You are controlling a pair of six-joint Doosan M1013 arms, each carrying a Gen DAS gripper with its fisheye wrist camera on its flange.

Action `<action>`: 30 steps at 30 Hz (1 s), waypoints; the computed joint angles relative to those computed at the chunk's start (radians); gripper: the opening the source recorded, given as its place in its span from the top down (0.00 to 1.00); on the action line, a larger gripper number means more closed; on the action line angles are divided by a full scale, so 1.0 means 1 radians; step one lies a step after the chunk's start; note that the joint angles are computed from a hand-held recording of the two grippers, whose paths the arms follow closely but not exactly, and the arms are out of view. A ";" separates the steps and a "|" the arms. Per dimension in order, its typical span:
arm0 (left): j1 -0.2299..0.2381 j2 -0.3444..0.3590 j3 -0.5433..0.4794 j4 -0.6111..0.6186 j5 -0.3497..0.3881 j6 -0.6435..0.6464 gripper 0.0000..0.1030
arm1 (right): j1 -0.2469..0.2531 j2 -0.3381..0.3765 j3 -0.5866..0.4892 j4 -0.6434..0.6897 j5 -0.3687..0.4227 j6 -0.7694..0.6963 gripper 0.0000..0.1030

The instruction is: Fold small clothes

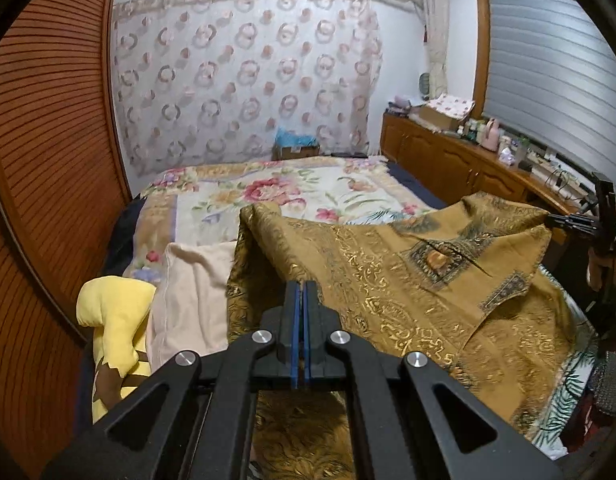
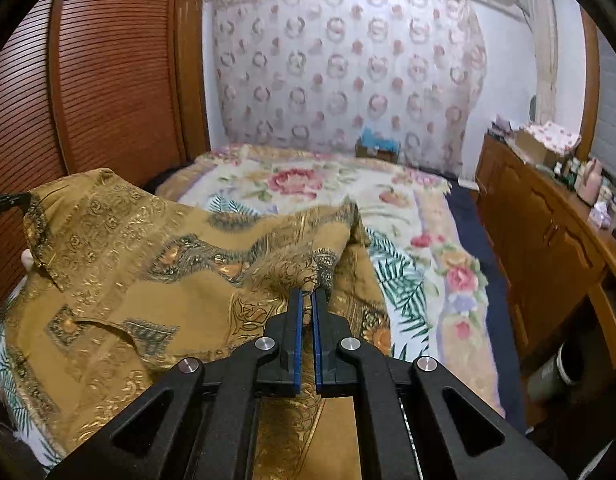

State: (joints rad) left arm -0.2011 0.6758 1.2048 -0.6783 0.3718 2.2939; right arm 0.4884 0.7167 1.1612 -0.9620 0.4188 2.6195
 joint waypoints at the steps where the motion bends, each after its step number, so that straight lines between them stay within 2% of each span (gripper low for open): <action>1: 0.003 -0.009 0.013 -0.050 -0.004 0.046 0.98 | 0.002 -0.009 0.012 -0.017 -0.006 0.013 0.97; 3: 0.007 -0.030 0.043 -0.154 -0.016 0.140 0.98 | 0.007 -0.029 0.041 -0.061 -0.016 0.047 0.97; 9: 0.034 -0.079 0.129 -0.412 0.013 0.308 0.98 | 0.022 -0.092 0.144 -0.187 -0.050 0.203 0.97; 15: 0.051 -0.127 0.249 -0.518 0.003 0.362 0.98 | 0.035 -0.157 0.256 -0.237 -0.071 0.293 0.97; 17: 0.056 -0.130 0.276 -0.484 -0.010 0.306 0.98 | 0.038 -0.173 0.284 -0.217 -0.068 0.289 0.97; 21: 0.056 -0.113 0.291 -0.356 -0.013 0.156 0.98 | 0.040 -0.164 0.299 -0.045 -0.036 0.163 0.97; 26: 0.050 -0.103 0.306 -0.307 -0.015 0.105 0.98 | 0.025 -0.120 0.275 0.191 0.000 -0.009 0.96; 30: 0.042 -0.098 0.306 -0.226 0.001 0.038 0.98 | 0.024 -0.105 0.259 0.218 0.016 -0.031 0.96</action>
State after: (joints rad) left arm -0.1595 0.5775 1.5112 -0.9040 0.3731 2.3316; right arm 0.5121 0.6119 1.4202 -0.7438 0.4344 2.5885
